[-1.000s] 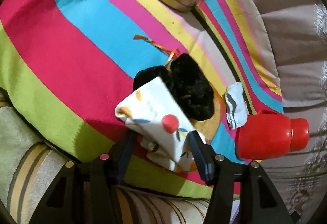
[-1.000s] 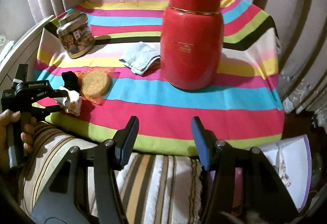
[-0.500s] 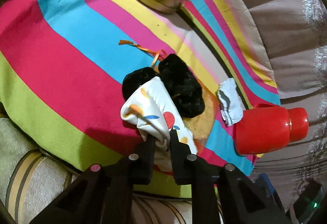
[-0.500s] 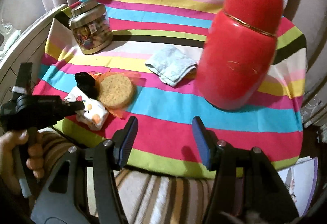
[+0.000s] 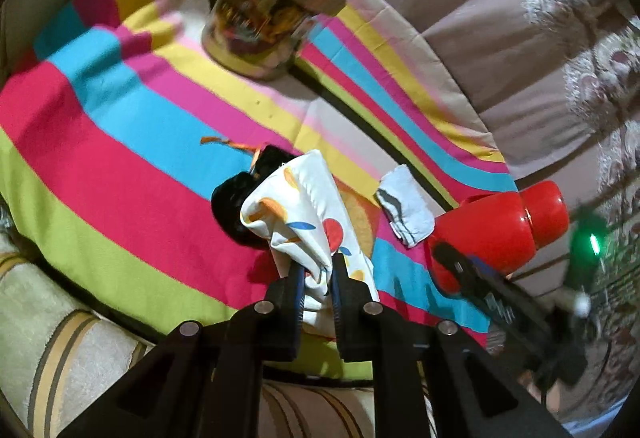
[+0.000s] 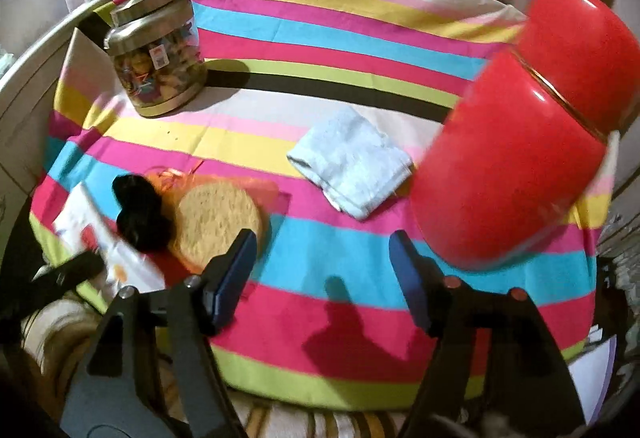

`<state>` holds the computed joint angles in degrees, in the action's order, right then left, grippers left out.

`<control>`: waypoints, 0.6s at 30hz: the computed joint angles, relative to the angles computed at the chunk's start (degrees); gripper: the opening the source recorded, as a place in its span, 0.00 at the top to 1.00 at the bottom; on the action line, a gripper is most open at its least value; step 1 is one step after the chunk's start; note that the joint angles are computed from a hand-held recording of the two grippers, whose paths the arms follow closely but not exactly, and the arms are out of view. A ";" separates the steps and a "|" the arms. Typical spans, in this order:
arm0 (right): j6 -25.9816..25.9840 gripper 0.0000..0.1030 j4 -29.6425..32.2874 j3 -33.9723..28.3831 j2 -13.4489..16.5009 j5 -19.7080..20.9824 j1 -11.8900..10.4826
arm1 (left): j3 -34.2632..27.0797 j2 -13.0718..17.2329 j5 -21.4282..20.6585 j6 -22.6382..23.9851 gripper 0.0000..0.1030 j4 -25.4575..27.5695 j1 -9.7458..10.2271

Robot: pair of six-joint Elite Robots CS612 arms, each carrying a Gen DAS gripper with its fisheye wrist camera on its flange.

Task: Organize soft objects
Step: 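Grasp the floral white pouch with the left tool while the right tool grasps the white towel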

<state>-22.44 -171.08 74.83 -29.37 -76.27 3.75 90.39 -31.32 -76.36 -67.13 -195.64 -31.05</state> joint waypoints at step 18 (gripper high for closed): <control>-4.26 0.21 20.06 -24.30 11.67 -13.39 4.10 | 0.42 0.36 3.12 2.53 0.88 -3.01 -0.22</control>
<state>-26.70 -151.02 50.53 -17.69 -89.66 7.85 90.82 -30.96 -73.24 -64.60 -198.65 -31.27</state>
